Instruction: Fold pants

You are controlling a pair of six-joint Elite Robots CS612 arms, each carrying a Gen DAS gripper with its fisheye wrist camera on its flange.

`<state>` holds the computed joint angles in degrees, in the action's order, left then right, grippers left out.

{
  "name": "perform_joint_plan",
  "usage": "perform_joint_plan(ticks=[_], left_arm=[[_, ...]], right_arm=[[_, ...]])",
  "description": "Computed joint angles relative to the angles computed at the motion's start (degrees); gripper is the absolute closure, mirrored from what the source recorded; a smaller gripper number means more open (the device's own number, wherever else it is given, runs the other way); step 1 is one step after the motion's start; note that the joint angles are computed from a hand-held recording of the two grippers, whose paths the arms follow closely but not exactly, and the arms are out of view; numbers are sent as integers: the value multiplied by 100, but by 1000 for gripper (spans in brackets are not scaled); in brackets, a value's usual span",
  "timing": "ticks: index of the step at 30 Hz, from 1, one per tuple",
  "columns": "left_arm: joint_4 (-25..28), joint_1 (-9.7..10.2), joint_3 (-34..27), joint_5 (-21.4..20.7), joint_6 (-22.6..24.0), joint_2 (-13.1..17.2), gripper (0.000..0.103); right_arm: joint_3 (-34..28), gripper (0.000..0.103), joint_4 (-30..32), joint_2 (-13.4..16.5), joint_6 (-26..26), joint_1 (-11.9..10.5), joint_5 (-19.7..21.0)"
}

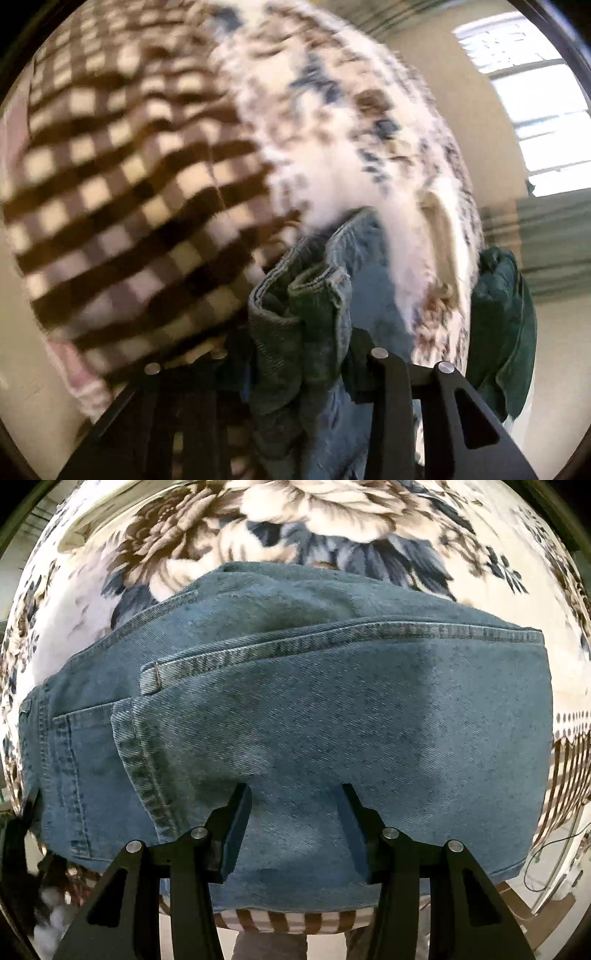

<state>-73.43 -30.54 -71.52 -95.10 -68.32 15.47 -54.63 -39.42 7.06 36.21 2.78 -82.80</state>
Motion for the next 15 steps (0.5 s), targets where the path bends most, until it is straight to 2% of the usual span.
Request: perform_joint_plan(ticks=[4, 6, 11, 13, 14, 15], left_arm=[[-92, -103, 123, 19, 465, -129, 70], [-138, -88, 294, -16, 590, -178, 70], [-184, 84, 689, -278, 363, -161, 69], [-199, 105, 753, -305, 375, -169, 73], [-179, 88, 786, -236, 511, -208, 80], [-136, 57, 837, -137, 717, -273, 83]], right_arm=[[-140, 52, 108, 52, -40, -13, 10], [-136, 52, 110, 52, -32, -11, 10], [-49, 52, 23, 25, 46, -9, -12], [-40, 51, 56, 23, 63, -17, -57], [111, 45, -8, -2, 74, 4, -105], [129, 23, 18, -10, 70, 1, -171]])
